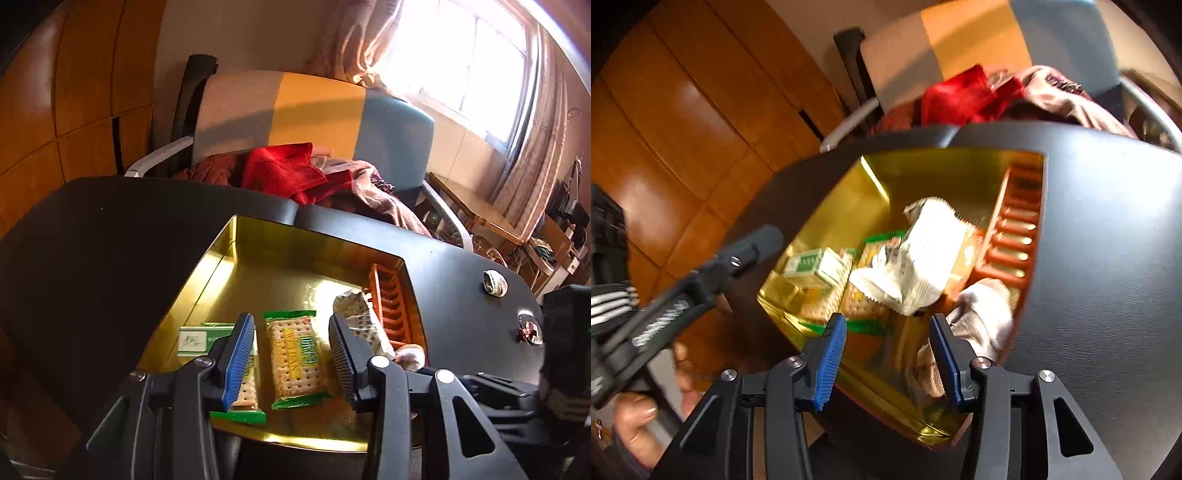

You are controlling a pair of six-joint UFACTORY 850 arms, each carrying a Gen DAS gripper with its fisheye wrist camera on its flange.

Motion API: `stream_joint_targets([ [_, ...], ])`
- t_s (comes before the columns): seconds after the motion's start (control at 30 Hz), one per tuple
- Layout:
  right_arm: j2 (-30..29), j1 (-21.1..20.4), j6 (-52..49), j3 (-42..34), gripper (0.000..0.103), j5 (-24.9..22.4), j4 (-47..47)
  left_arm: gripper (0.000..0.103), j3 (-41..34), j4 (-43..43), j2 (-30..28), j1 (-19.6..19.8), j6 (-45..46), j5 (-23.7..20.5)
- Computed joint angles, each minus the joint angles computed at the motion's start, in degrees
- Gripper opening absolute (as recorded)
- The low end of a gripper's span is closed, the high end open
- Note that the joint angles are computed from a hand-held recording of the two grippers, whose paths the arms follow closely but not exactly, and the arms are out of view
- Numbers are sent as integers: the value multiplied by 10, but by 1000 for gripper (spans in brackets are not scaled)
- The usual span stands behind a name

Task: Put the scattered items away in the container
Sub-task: 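Move both grippers back toward the remaining items on the table, then grasp the red candy pack with the left gripper while the right gripper grasps the brick strip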

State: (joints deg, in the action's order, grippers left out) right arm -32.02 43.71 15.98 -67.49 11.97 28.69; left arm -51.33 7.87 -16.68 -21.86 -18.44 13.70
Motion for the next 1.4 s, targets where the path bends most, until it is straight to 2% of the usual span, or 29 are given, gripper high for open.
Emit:
stream_joint_targets([
  [0.2, 72, 10, -149, 100, 52, 68, 205, 46, -11, 105, -4, -32, -86, -4],
  [0.4, 147, 14, -193, 207, 56, 134, 341, 46, -37, 227, -21, -88, -178, -14],
  [0.53, 205, 25, -235, 283, 60, 186, 447, 46, -71, 352, -46, -134, -281, -24],
  [0.63, 254, 35, -270, 340, 60, 227, 537, 47, -108, 482, -76, -172, -387, -30],
  [0.73, 299, 42, -288, 390, 61, 261, 606, 47, -159, 652, -115, -209, -526, -31],
  [0.83, 352, 47, -327, 443, 61, 291, 688, 47, -218, 815, -159, -241, -655, -14],
  [0.97, 415, 36, -376, 502, 61, 310, 765, 49, -309, 997, -226, -278, -799, 10],
  [1.1, 475, 11, -434, 551, 61, 319, 824, 51, -413, 1148, -299, -301, -928, 53],
  [1.2, 505, -7, -462, 576, 61, 312, 841, 52, -494, 1218, -352, -308, -1010, 97],
  [1.4, 542, -50, -516, 610, 61, 283, 845, 52, -630, 1322, -441, -318, -1108, 138],
])
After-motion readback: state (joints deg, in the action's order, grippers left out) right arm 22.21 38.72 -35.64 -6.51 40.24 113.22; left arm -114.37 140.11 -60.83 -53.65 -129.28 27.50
